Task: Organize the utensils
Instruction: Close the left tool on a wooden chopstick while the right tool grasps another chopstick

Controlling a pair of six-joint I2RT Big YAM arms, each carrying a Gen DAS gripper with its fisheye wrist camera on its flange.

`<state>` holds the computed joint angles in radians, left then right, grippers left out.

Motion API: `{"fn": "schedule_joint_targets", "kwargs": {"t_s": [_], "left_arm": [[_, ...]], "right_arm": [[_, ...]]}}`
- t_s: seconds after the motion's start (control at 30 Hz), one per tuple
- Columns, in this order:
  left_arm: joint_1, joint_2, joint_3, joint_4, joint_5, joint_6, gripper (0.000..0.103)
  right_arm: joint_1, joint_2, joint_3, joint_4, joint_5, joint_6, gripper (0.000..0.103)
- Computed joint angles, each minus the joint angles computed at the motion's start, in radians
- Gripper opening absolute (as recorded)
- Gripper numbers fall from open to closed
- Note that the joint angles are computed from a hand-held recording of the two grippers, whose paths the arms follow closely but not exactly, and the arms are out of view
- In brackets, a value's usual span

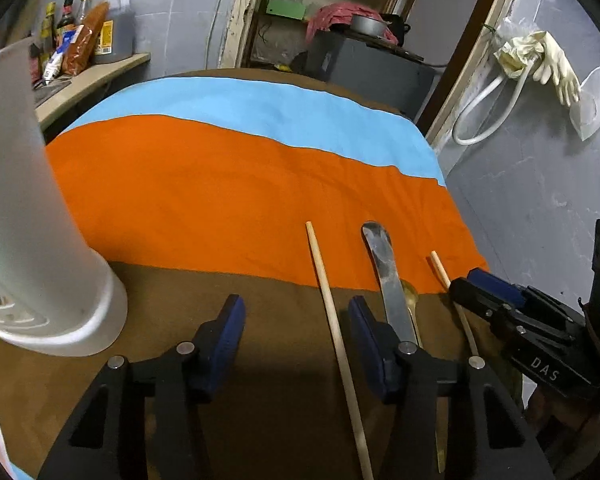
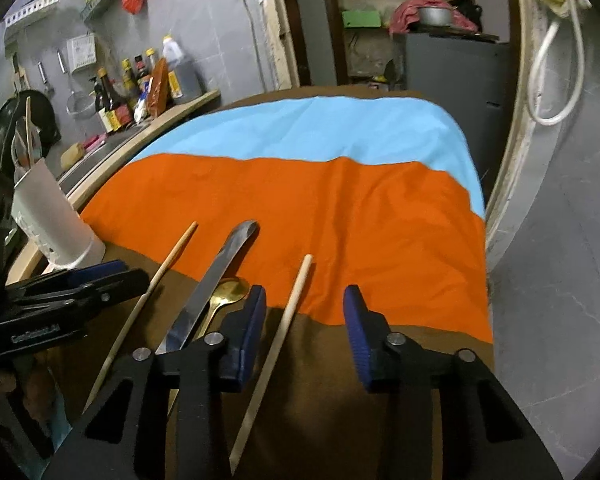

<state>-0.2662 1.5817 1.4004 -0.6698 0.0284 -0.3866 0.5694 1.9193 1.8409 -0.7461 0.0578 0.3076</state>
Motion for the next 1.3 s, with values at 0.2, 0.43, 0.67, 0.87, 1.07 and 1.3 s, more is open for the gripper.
{"fn": "schedule_joint_targets", "kwargs": {"t_s": [0.2, 0.43, 0.67, 0.87, 1.07, 1.3], "left_arm": [[-0.008, 0.035, 0.046, -0.038, 0.022, 0.045, 0.038], [0.000, 0.056, 0.079, -0.066, 0.050, 0.042, 0.026], [-0.017, 0.100, 0.153, -0.148, 0.028, 0.062, 0.020], [-0.015, 0.122, 0.193, -0.200, 0.047, 0.086, 0.006], [0.003, 0.076, 0.143, -0.149, 0.102, 0.040, 0.005], [0.011, -0.052, 0.018, 0.021, 0.144, 0.030, 0.005]], "right_arm": [[0.000, 0.050, 0.072, -0.083, -0.038, -0.012, 0.024], [0.003, 0.087, 0.130, -0.134, -0.028, -0.013, 0.021], [0.008, 0.124, 0.202, -0.213, 0.003, 0.011, 0.020], [0.025, 0.169, 0.289, -0.298, 0.059, 0.035, 0.012], [0.013, 0.164, 0.298, -0.290, 0.026, 0.113, 0.004], [0.015, 0.041, 0.132, -0.045, 0.025, 0.166, 0.004]]}}
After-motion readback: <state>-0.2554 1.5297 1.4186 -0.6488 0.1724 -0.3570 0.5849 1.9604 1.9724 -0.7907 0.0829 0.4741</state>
